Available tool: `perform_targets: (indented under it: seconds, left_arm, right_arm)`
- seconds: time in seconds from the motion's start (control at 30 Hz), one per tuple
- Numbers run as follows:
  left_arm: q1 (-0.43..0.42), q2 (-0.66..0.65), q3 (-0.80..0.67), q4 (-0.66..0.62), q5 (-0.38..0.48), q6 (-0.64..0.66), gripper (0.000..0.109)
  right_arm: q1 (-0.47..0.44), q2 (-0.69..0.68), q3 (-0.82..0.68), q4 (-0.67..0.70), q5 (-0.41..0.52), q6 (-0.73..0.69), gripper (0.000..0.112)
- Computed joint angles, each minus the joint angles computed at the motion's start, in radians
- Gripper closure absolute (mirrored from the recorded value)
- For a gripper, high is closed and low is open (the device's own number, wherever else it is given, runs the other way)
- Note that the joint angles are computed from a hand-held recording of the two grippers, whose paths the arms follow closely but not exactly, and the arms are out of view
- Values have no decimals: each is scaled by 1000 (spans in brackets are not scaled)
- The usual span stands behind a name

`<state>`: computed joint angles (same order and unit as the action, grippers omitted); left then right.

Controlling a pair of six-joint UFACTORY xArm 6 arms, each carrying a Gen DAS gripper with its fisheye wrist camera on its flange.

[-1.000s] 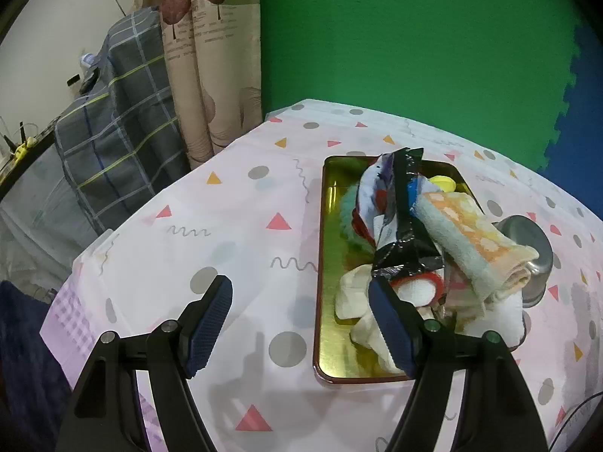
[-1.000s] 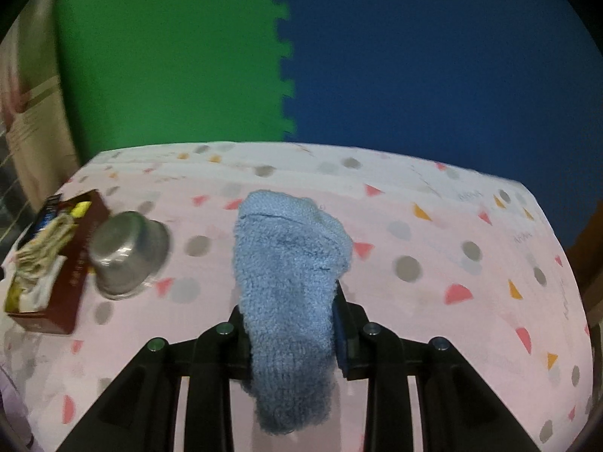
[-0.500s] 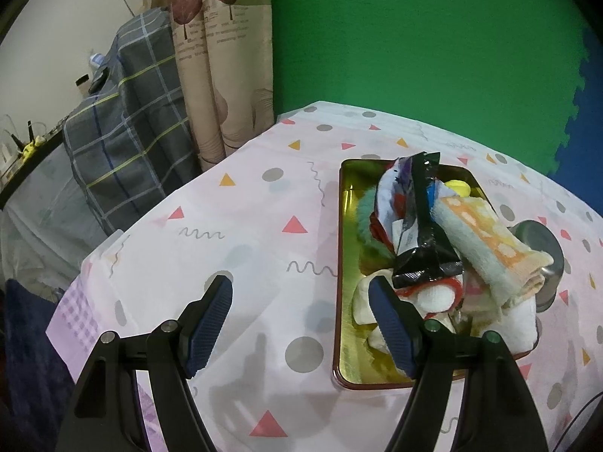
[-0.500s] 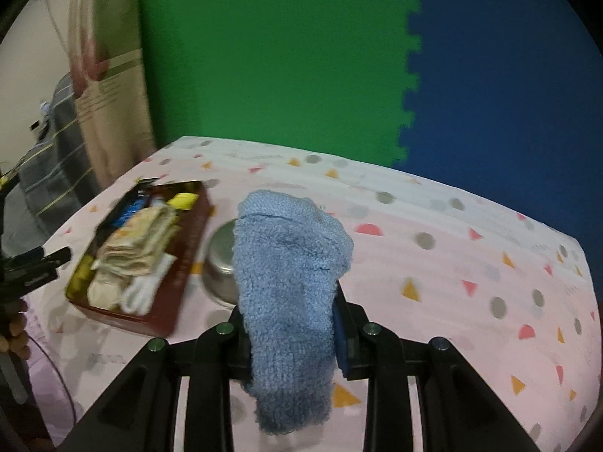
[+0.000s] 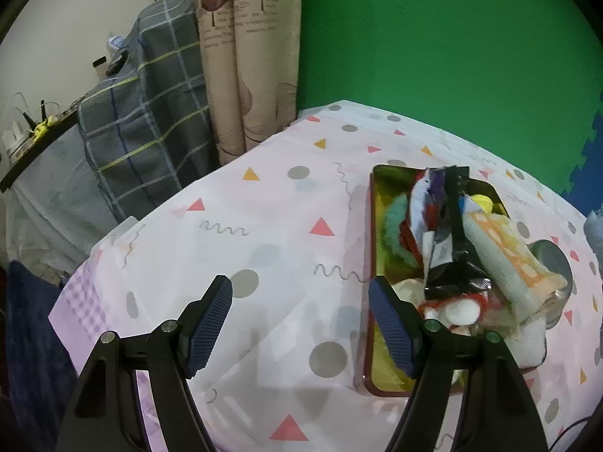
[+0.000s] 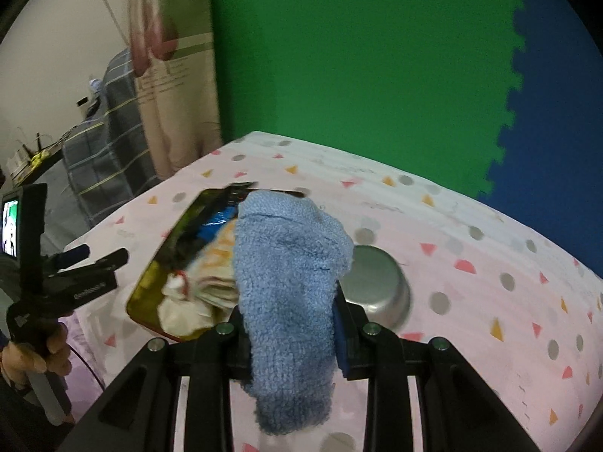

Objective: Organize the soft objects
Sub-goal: 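Carry the blue fuzzy sock into the gold tray and open the right gripper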

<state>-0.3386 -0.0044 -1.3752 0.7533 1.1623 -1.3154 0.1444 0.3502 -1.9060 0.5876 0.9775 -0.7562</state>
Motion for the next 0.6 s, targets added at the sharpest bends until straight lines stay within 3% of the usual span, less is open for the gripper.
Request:
perform_targets:
  seconds: [0.3, 0.6]
  left_arm:
    - [3, -7, -1, 12, 37, -5, 37]
    - [13, -12, 5, -1, 37, 1, 37]
  right_arm:
    - [71, 14, -21, 4, 15, 13, 83]
    - [128, 174, -255, -55, 55, 112, 83]
